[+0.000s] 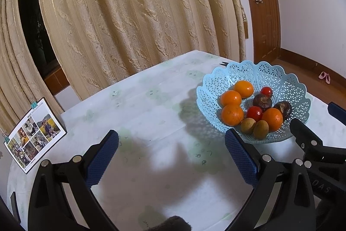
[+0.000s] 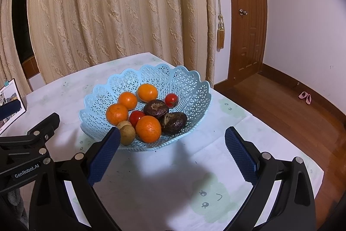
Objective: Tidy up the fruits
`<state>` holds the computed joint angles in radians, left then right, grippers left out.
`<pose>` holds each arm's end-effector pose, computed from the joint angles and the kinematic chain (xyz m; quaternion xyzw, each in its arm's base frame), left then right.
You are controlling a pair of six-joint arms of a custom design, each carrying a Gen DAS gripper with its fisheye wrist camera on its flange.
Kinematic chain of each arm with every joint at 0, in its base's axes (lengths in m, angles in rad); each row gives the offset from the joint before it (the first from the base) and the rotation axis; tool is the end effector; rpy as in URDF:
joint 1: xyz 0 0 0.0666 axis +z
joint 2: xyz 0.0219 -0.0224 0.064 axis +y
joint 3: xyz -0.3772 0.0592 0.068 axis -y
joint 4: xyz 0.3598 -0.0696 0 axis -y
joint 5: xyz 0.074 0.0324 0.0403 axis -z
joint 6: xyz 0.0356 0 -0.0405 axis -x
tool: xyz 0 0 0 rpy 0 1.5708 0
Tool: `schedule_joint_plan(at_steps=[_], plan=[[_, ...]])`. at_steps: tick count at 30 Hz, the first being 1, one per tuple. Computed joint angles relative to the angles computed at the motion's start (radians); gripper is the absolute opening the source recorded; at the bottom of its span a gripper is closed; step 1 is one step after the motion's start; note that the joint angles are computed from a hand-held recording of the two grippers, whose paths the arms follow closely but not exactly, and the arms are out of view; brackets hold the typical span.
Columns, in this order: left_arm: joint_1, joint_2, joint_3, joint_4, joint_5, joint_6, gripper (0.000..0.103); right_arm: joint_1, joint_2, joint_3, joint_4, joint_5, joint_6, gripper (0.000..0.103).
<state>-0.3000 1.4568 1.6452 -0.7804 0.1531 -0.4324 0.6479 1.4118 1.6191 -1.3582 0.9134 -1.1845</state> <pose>0.4668 -0.1505 0.5194 0.3487 0.8088 -0.0363 0.4722 0.3524 0.2309 0.5003 0.3213 0.8220 -0.1142 0.4560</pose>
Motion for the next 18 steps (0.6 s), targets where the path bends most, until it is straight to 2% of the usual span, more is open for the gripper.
schedule_joint_plan(at_steps=[10, 16, 18], plan=[[0.0, -0.004, -0.007, 0.008, 0.005, -0.006, 0.098, 0.0, -0.003, -0.003, -0.001, -0.001, -0.003, 0.098], [0.013, -0.001, 0.008, -0.022, 0.016, -0.006, 0.098, 0.003, -0.003, -0.009, 0.01, -0.007, 0.003, 0.098], [0.03, 0.013, 0.03, -0.064, 0.015, 0.004, 0.098, 0.007, -0.003, -0.011, 0.023, -0.015, 0.012, 0.098]])
